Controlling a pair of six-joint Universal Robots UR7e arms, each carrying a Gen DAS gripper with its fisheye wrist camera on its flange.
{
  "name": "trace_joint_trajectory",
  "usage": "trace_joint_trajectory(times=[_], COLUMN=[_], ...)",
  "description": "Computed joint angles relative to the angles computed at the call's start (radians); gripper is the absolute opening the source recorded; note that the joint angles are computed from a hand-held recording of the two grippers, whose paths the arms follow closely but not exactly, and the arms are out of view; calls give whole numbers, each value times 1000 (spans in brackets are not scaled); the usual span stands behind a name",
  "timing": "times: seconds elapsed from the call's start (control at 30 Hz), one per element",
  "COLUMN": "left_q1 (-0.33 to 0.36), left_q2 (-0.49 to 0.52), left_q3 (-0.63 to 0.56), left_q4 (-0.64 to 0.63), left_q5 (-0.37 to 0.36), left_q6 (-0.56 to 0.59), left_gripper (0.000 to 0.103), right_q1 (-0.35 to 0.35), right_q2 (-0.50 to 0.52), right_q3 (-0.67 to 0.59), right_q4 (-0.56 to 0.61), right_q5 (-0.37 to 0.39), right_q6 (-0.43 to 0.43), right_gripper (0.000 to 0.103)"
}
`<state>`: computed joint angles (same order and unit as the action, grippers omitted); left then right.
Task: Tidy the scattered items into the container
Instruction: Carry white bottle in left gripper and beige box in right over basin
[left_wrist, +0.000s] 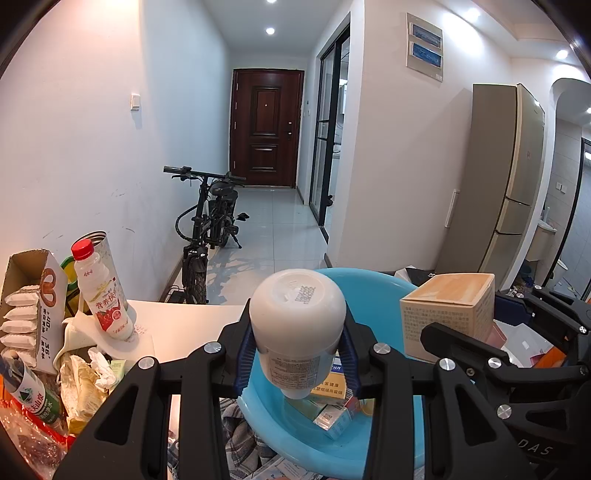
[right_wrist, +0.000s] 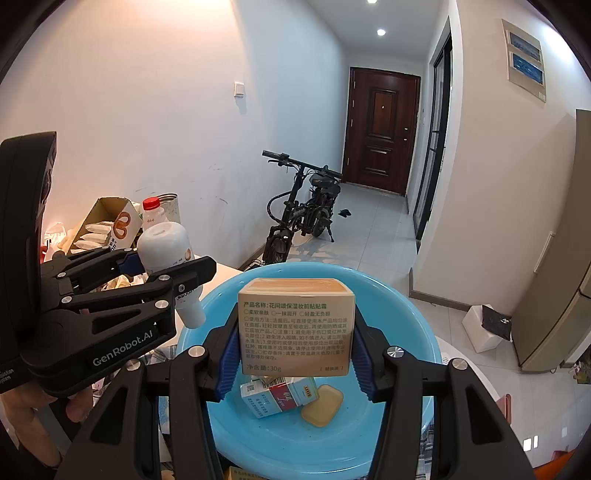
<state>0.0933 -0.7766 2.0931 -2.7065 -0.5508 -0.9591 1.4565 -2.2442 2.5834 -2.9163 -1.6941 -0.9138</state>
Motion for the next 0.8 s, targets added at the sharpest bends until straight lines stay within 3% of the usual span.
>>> trace_joint_trajectory(times=[0.8], left_q1=[-2], left_q2=[-5], left_q3=[-3], left_q4=[12], left_q5=[1], left_q6=[-8], left_gripper=[38], right_q1=[13], right_q2=[4], right_q3=[1], right_q4=[-4], right_q5=[-12], right_q6=[5], right_gripper=[54])
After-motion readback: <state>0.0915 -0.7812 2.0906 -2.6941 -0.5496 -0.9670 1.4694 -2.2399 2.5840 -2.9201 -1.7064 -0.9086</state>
